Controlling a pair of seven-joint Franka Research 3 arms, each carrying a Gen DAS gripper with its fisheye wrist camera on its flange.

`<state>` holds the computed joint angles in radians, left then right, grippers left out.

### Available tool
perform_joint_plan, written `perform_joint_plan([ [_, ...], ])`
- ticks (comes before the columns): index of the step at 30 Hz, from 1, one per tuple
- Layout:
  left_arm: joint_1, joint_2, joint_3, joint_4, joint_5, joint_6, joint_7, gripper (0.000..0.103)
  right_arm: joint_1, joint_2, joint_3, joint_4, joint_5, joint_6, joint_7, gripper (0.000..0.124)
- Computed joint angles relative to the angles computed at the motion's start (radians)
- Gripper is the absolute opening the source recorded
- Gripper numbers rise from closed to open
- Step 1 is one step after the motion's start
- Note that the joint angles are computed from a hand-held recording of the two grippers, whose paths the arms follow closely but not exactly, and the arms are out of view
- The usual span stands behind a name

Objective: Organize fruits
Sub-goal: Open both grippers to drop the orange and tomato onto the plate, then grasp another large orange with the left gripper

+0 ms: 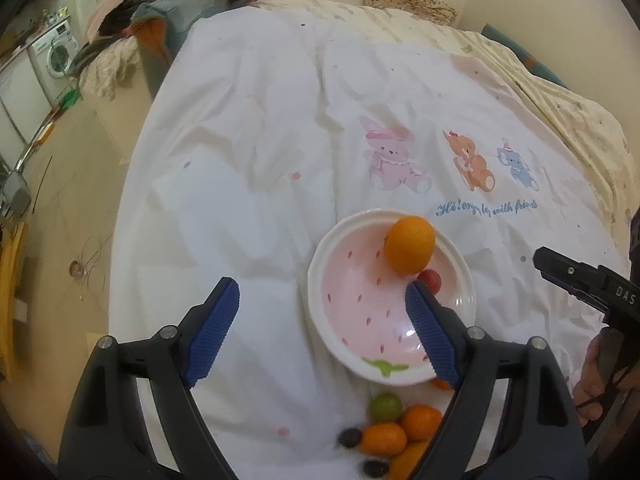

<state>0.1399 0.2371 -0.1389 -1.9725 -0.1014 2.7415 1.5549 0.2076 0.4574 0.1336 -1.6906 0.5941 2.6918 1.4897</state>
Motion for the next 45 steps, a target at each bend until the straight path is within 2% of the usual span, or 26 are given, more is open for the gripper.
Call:
perform_joint_plan([
  [8,-0.013,-0.118,0.024,-0.157,0.029,0.093,-0.035,0.083,-0.018,-0.157,0.036,-0.208,0.136,0.083,-0.094,0.078],
  [11,-0.016,-0.154,0.021,-0.202,-0.011,0.107,-0.002,0.083,0.0,-0.208,0.025,-0.271,0.155,0.111,-0.115,0.078],
  [17,-0.047,-0.198,0.03,-0.263,-0.05,0.114,0.041,0.083,0.023,-0.272,0.016,-0.353,0.219,0.106,-0.165,0.078],
  [20,-0.058,-0.196,0.041,-0.27,-0.035,0.08,0.006,0.083,0.045,-0.284,-0.001,-0.376,0.197,0.109,-0.127,0.078],
  [24,-0.069,-0.211,0.045,-0.292,0.001,0.066,-0.02,0.083,0.04,-0.287,-0.003,-0.387,0.25,0.089,-0.13,0.078],
  [27,-0.082,-0.217,0.041,-0.301,0.013,0.048,-0.019,0.083,0.057,-0.28,-0.033,-0.39,0.144,0.075,-0.037,0.078],
  [32,-0.114,-0.202,0.019,-0.294,-0.059,-0.077,0.02,0.083,0.034,-0.264,-0.036,-0.384,0.141,0.024,0.002,0.078],
  [37,-0.153,-0.184,-0.008,-0.307,-0.091,-0.186,0.043,0.081,-0.015,-0.25,-0.015,-0.368,0.302,-0.037,-0.057,0.078],
  [38,-0.158,-0.18,-0.012,-0.311,-0.111,-0.192,0.057,0.08,-0.024,-0.249,-0.012,-0.365,0.344,-0.05,-0.078,0.078],
  [40,-0.172,-0.162,-0.013,-0.311,-0.057,-0.194,0.023,0.079,-0.027,-0.248,-0.014,-0.361,0.387,-0.062,-0.093,0.078],
  [43,-0.18,-0.134,-0.015,-0.294,-0.01,-0.206,-0.011,0.078,-0.023,-0.248,-0.023,-0.36,0.394,-0.065,-0.083,0.078],
  [45,-0.189,-0.122,-0.012,-0.291,0.054,-0.187,-0.059,0.077,-0.022,-0.243,-0.025,-0.354,0.396,-0.075,-0.081,0.078],
])
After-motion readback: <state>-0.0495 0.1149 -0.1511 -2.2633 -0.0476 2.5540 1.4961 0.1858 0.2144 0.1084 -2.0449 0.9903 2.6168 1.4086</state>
